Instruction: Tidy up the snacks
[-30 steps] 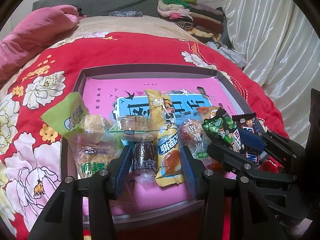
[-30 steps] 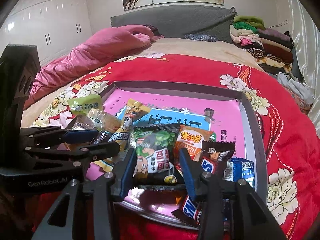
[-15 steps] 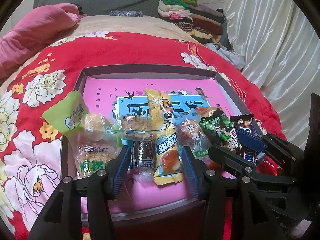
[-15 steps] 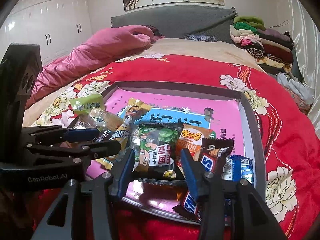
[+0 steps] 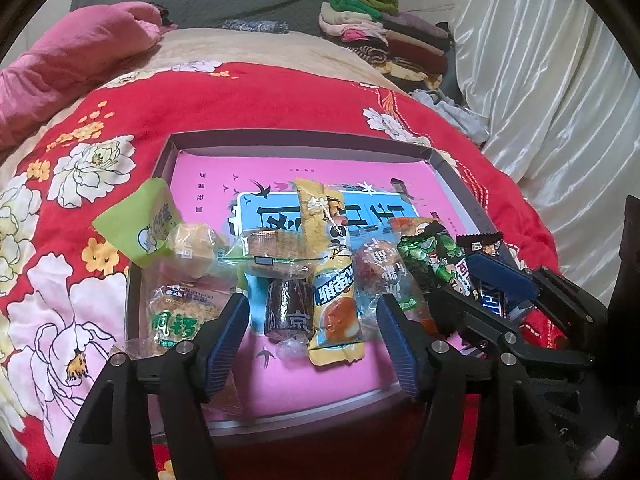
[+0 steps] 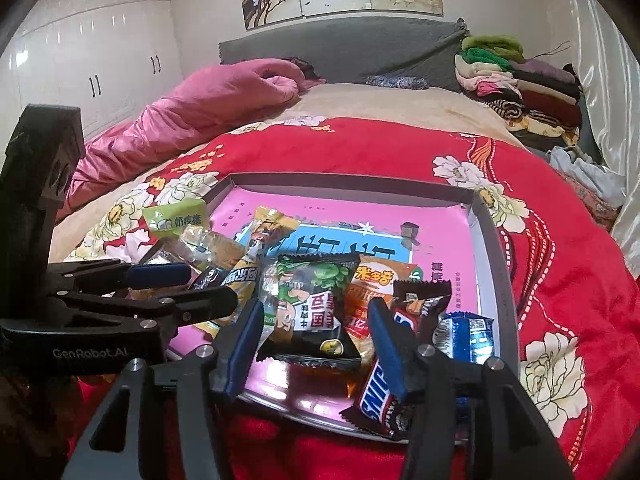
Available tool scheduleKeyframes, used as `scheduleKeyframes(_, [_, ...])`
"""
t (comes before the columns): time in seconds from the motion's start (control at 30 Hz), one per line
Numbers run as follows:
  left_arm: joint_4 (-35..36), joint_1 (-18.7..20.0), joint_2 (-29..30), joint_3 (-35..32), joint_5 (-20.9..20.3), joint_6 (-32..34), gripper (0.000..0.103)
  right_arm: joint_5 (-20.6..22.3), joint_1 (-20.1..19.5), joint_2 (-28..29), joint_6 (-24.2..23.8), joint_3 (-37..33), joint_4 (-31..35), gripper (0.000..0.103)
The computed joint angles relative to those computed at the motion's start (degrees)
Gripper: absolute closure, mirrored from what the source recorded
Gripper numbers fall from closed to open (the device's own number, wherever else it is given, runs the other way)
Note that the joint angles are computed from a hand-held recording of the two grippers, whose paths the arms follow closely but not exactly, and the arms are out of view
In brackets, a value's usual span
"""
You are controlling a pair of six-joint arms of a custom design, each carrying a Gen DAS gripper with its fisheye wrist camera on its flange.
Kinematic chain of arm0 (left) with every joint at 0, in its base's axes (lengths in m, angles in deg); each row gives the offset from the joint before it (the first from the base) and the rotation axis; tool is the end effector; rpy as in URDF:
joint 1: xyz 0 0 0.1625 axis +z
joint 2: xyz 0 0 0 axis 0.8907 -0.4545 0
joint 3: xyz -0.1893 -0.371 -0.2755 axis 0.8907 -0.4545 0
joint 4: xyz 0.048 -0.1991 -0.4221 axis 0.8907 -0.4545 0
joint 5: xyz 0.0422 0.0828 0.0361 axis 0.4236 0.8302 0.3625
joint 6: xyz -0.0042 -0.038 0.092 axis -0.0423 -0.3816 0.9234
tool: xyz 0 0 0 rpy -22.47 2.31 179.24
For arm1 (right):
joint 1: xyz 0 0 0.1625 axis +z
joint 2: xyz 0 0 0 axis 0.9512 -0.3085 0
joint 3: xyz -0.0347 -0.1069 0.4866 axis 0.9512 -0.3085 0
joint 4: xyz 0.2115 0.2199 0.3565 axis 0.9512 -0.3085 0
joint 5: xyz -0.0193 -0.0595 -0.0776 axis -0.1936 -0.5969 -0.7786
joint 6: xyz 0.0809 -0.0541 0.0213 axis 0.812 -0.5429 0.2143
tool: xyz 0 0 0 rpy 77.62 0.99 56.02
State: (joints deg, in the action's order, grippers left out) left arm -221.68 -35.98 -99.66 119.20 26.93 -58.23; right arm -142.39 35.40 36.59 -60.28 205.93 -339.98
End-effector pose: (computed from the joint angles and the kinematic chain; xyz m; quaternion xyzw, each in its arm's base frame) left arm -0.1883 -0.3091 0.0892 0.2452 0.9224 -0.2267 0.1943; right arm 0.1722 -0.2817 0.0923 0.2107 -0.8643 0.3620 0.2784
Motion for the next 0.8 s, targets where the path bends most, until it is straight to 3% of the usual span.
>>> scheduleKeyframes(0.8, [1.7,-2.8,-2.0,-0.1,-0.3,-0.4,0.025,-1.2,2.0,-0.2,-0.3,1.9,-7.3,0.039])
